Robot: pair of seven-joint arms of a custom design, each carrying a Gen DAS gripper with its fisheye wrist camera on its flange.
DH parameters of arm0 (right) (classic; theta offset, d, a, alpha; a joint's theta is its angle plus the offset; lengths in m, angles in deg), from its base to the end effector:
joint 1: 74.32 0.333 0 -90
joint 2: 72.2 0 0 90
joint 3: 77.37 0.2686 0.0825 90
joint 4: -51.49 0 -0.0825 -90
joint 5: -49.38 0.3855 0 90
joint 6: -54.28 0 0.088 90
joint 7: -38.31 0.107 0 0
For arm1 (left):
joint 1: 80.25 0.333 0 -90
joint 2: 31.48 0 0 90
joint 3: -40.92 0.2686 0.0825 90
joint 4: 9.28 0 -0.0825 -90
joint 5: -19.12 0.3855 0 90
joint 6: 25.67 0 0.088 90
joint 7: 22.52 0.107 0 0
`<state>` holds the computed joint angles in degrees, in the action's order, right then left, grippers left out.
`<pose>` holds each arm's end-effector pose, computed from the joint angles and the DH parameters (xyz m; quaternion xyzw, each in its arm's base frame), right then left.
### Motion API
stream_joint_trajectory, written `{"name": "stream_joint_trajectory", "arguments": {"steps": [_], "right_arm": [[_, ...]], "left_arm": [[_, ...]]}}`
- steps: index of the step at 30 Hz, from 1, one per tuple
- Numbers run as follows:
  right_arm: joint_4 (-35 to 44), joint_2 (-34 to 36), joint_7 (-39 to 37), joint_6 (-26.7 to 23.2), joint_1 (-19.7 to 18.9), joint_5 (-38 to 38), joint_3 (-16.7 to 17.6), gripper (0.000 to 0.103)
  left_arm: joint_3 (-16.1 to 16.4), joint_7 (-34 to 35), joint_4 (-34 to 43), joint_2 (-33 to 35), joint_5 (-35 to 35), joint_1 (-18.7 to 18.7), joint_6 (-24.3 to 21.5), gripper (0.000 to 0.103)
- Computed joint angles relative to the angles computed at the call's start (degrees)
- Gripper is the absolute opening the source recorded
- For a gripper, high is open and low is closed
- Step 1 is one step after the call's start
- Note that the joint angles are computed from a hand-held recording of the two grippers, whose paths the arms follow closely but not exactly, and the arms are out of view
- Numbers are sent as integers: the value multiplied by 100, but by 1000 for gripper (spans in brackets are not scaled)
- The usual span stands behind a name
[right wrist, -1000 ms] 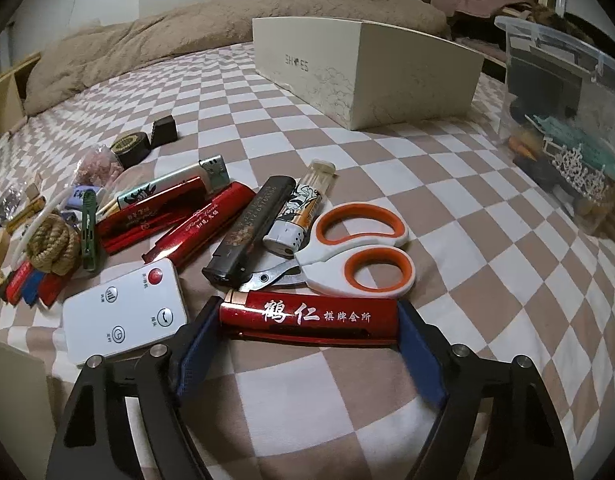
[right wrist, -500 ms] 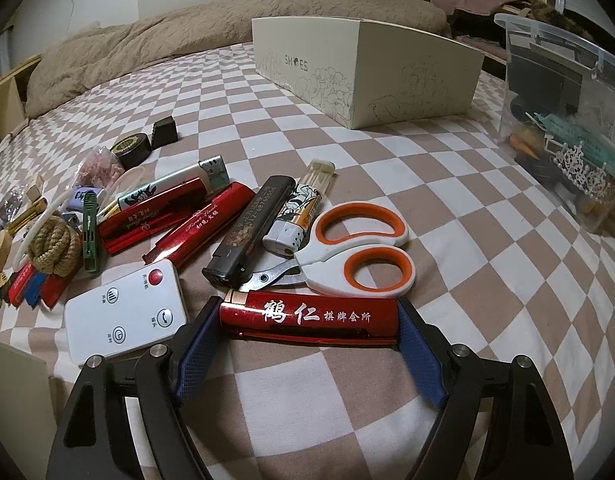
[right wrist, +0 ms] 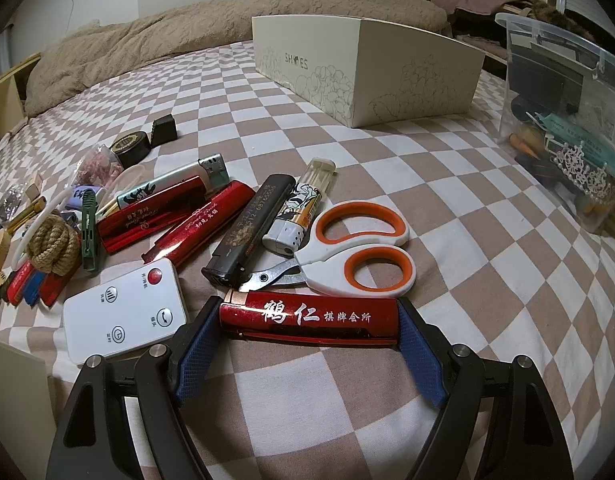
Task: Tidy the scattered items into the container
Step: 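Close the right tool on the red lighter while the left tool grasps the wooden stick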
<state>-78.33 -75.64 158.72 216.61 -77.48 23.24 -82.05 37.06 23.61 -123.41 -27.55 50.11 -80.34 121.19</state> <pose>0.5543 -0.0538 0.4046 -0.5693 0.7541 -0.2748 0.1785 0.6054 -0.0491 0.4336 -0.7700 0.5581 -0.1539 0.2683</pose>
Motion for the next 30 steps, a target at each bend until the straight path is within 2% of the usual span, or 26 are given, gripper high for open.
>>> {"name": "stream_joint_trajectory", "arguments": {"steps": [4, 10, 13, 15, 16, 17, 18, 22, 26, 30], "right_arm": [[10, 6, 0, -9, -4, -7, 0, 84], [23, 12, 13, -28, -2, -25, 5, 84], [25, 17, 22, -37, 1, -39, 6, 84], [24, 16, 22, -37, 3, -35, 5, 84], [30, 18, 18, -41, 4, -29, 4, 84], [32, 18, 17, -42, 5, -27, 4, 84], [34, 18, 18, -46, 5, -30, 4, 84], [41, 18, 13, -50, 7, -25, 3, 84], [42, 19, 36, -33, 7, -40, 6, 84], [43, -10, 199, -44, -3, -236, 31, 83]], "left_arm": [[49, 121, 277, 205, -114, 35, -39, 87], [155, 371, 1008, 720, 144, -152, -574, 86], [203, 689, 1304, 942, 31, -172, -663, 79], [240, 900, 1432, 1042, -57, -172, -615, 68], [267, 989, 1468, 1074, -39, -185, -567, 56], [280, 1067, 1514, 1105, -75, -195, -583, 49], [287, 1114, 1554, 1127, -145, -203, -613, 49], [295, 1263, 1394, 1010, -436, -177, -439, 37], [254, 1303, 1005, 707, -736, -123, -205, 34], [209, 1001, 445, 282, -747, -98, 80, 34]]}}
